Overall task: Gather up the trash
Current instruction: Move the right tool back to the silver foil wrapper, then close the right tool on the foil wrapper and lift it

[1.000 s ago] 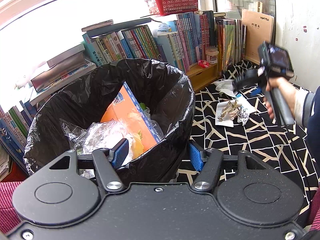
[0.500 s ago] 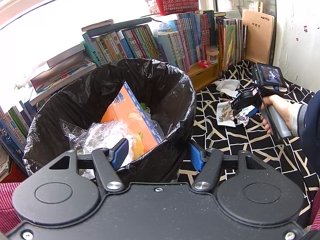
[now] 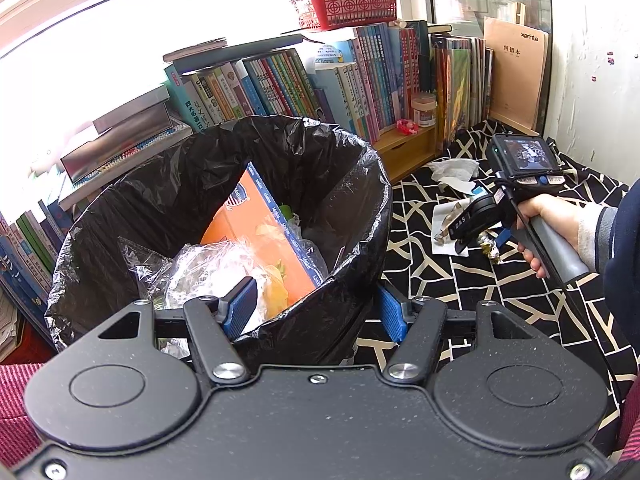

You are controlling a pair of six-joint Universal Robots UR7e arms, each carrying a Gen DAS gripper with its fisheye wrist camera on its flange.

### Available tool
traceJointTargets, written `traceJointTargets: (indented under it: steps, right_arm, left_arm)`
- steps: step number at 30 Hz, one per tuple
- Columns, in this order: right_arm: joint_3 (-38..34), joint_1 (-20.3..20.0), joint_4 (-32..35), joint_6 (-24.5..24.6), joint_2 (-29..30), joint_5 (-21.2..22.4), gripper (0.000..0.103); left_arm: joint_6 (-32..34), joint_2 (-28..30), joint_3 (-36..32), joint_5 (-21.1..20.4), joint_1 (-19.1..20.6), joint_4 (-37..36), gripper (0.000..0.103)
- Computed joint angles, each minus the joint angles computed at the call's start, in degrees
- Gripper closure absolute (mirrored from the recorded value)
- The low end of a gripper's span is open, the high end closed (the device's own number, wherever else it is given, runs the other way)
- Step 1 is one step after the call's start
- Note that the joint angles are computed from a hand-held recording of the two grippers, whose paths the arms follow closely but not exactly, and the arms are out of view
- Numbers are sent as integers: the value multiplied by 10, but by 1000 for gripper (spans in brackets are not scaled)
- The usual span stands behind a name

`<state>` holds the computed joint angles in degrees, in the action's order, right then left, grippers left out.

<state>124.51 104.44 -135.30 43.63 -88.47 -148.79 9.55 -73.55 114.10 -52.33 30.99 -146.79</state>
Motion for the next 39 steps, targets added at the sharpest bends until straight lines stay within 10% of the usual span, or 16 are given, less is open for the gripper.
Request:
traceJointTargets:
  steps: [19, 29, 39]
  right_arm:
    - [-29, 26, 136, 93, 4, -9, 29]
    - [-40, 36, 186, 140, 4, -22, 85]
    - [-34, 81, 26, 73, -11, -37, 93]
  left_arm:
    - [0, 0, -1, 0, 0, 1, 42]
    - [0, 0, -1, 0, 0, 0, 42]
    - [0, 0, -1, 0, 0, 1, 42]
